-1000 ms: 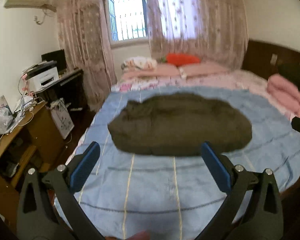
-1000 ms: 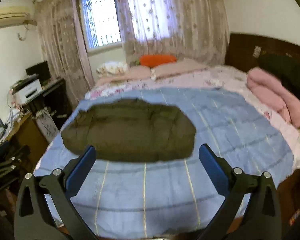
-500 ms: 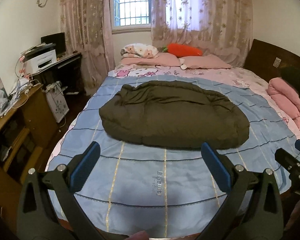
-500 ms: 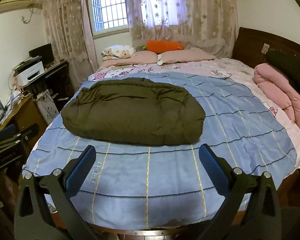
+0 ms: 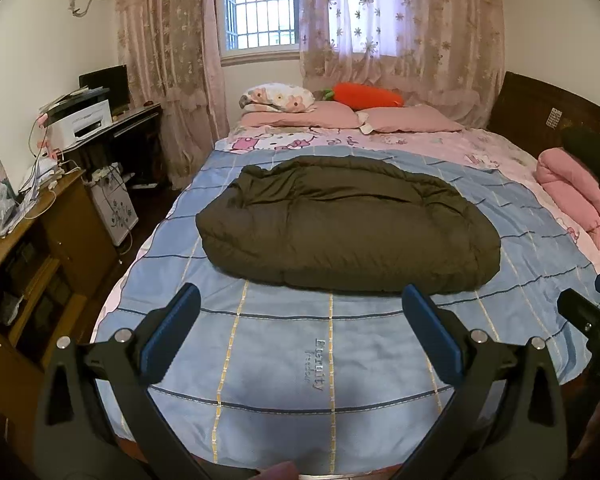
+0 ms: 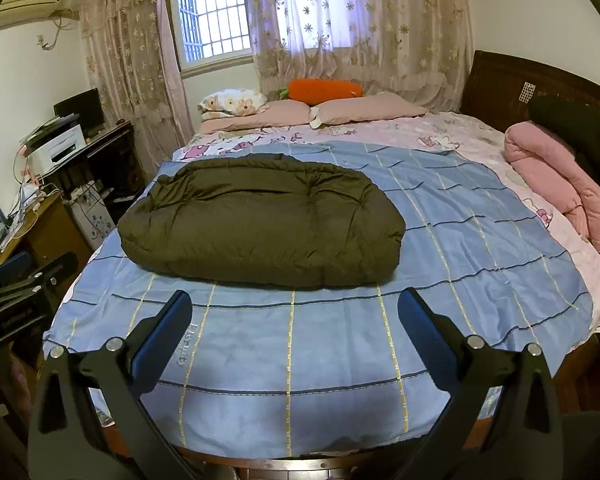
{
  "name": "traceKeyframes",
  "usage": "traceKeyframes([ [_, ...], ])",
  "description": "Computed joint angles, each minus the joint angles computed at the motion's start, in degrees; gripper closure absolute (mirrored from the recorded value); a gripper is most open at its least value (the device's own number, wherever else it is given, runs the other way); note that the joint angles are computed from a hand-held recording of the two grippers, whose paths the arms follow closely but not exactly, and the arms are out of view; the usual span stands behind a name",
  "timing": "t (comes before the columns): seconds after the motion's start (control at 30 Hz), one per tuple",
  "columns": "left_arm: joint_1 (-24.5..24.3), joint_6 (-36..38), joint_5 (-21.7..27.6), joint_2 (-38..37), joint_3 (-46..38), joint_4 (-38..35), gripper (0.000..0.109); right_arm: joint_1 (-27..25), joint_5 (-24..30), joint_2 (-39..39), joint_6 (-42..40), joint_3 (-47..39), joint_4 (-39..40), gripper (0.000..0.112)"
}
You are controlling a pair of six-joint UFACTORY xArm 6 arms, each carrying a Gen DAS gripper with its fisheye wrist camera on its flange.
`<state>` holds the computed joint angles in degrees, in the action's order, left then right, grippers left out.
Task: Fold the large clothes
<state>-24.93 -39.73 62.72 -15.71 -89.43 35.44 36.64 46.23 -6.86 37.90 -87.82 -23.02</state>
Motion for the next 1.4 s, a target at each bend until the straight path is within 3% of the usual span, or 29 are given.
traceKeyframes([
  [1.4, -0.05, 0.08, 0.09, -0.41, 0.64, 0.62, 0.008, -0.1, -0.17, 0.01, 0.34, -0.05, -0.25, 0.011],
])
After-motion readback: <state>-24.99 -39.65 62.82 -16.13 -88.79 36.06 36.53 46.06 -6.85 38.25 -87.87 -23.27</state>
